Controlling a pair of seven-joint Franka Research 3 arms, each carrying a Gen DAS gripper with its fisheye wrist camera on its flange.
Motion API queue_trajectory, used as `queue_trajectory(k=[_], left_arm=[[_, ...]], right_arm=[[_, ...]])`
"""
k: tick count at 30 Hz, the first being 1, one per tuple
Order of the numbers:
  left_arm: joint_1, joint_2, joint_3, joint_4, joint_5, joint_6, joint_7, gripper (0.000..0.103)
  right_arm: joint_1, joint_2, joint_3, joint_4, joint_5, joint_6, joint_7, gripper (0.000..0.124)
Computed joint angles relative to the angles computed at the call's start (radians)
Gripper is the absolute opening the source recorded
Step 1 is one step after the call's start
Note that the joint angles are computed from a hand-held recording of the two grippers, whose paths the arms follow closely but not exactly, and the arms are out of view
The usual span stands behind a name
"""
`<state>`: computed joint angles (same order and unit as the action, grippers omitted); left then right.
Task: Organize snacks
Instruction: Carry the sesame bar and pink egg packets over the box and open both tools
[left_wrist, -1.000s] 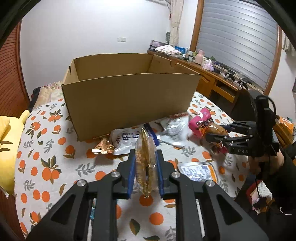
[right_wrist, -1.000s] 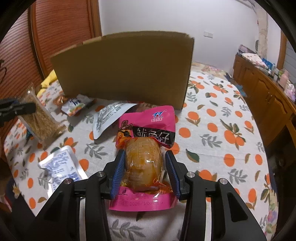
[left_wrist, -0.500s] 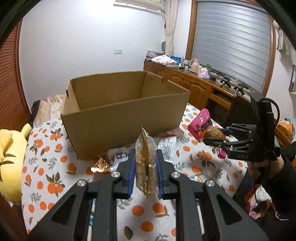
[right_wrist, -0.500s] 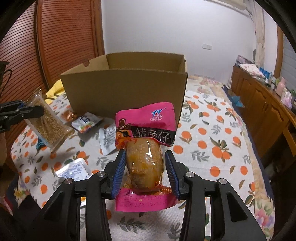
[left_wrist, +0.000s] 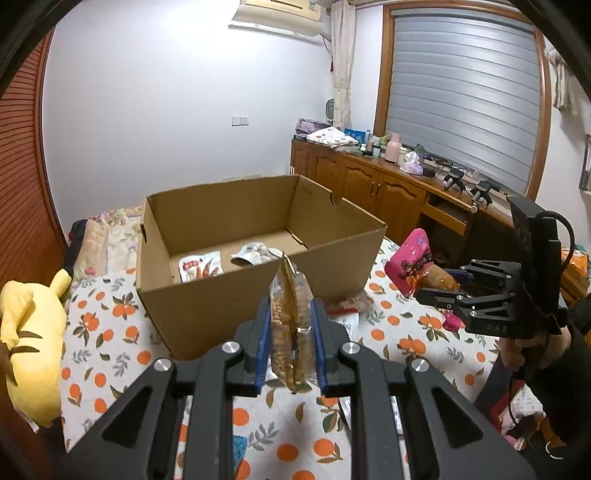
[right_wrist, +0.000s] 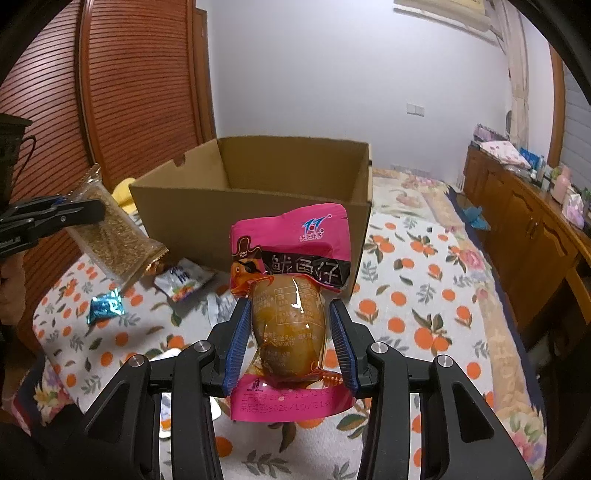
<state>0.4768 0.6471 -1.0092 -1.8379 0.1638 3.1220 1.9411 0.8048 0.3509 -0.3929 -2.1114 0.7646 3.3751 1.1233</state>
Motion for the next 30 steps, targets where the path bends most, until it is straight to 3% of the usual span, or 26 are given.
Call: queue_trajectory(k=[10,16,19,22,26,30], left_arm=[[-0.042,-0.002,0.02,0.088,-0.013,-0.009,0.011,0.017],[-0.088,-0.009,0.057,0.138,-0.031,-0.008,0.02,0.017],[-0.134,-0.014,0.105,0.173,-0.044,-0.011,0.014,0.017],[-0.196,-0.016,0.176,0.216,-0.055,-0.009,-0.002,0.017],[-0.264,0.002,0.25,0.289,-0.082,-0.038,-0.01,0.017],[-0.323,0.014,0.318,0.342,-0.106,-0.052,-0.012,0.017]], right_arm=[[0.049,0.006,-0.068,0.054,-0.037,-0.022,0.013,0.043],[-0.014,0.009,-0.019,0.097,-0.101,-0.038,0.05,0.043],[-0.054,0.012,0.013,0.117,-0.142,-0.044,0.081,0.043],[-0.053,0.024,0.0,0.141,-0.176,-0.054,0.112,0.043],[0.013,0.058,-0.091,0.181,-0.215,-0.085,0.17,0.043],[0.031,0.083,-0.129,0.215,-0.267,-0.111,0.219,0.043]])
